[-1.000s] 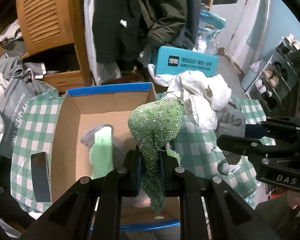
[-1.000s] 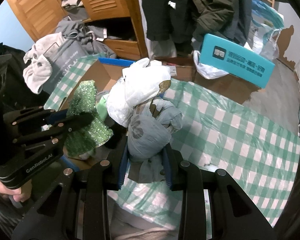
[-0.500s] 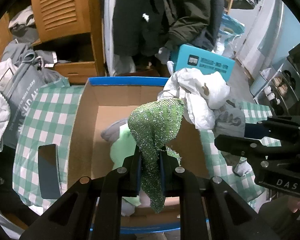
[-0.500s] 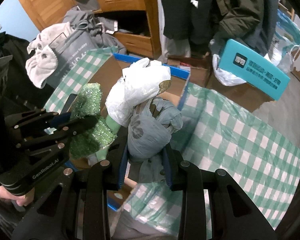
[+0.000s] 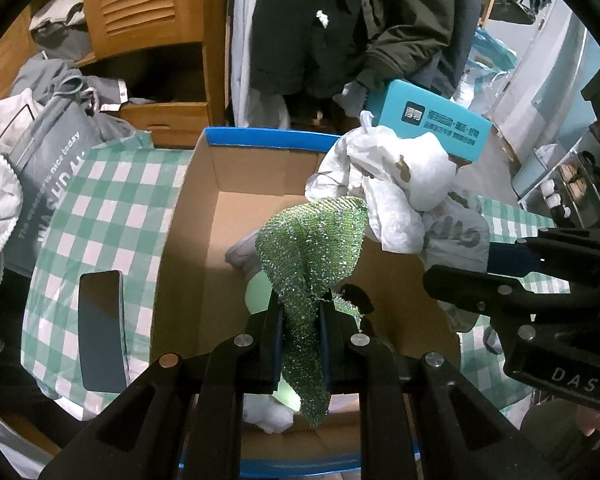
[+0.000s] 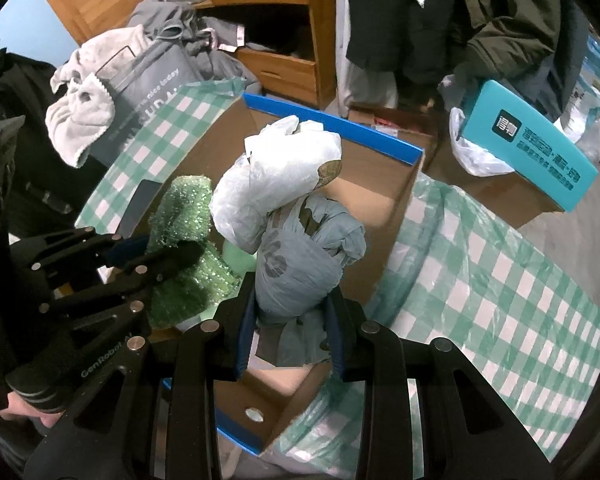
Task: Organize soft objects
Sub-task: 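Open both tools to drop the bag bundle and mesh pad into the box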
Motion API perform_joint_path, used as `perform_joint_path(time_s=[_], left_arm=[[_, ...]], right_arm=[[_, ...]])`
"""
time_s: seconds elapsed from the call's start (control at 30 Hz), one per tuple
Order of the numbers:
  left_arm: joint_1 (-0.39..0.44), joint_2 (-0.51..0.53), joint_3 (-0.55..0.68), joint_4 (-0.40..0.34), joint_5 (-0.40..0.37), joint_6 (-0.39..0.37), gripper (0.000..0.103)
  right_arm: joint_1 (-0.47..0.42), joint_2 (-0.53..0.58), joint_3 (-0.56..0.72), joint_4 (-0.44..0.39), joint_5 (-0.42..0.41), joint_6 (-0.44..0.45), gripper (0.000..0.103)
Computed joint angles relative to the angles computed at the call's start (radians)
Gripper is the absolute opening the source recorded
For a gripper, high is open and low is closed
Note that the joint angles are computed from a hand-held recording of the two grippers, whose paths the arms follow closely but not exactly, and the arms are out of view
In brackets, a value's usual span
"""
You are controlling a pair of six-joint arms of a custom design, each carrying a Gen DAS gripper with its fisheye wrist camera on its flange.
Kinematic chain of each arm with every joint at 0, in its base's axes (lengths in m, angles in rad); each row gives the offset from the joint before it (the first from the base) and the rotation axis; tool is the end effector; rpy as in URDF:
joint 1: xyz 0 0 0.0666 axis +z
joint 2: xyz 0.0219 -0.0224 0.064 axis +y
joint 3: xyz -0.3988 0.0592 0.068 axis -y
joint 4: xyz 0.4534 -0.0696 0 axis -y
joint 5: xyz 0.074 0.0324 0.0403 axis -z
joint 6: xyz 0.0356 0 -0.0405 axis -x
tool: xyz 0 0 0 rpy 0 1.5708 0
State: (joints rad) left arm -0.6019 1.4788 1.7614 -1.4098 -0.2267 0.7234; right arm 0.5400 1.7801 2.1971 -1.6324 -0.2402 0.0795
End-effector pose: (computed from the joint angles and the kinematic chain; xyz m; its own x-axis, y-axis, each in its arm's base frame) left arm 0.4452 -0.2966 0.5621 -0.8706 -0.1845 -0.4561 -0.1389 0.9815 -0.1319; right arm 0.5306 0.3274 0.5883 -0.7563 -0.5433 -0.3646 -0.6324 0.7497 0.1947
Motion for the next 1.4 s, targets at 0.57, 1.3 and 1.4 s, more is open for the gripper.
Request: perform_joint_path(time_s=[0.57,1.3,1.4], left_arm=[[0.012,-0.013,-0.021,-0.006,-0.008,0.03,0.044],[-0.029,0.018,0.044,-0.011,-0.025,0.002,0.056],[-0.036,0.027,0.058,-0.013,-0.026,-0.005,0.056]], right_arm=[[0.006,0.037,0.029,-0.036,-0.024,0.003,0.046],[-0.042,-0.036,-0.026,-0.002,-0.024,-0.001,0.051],[-0.052,-0.052,-0.043,0.004,-0.024,0.005,0.051]])
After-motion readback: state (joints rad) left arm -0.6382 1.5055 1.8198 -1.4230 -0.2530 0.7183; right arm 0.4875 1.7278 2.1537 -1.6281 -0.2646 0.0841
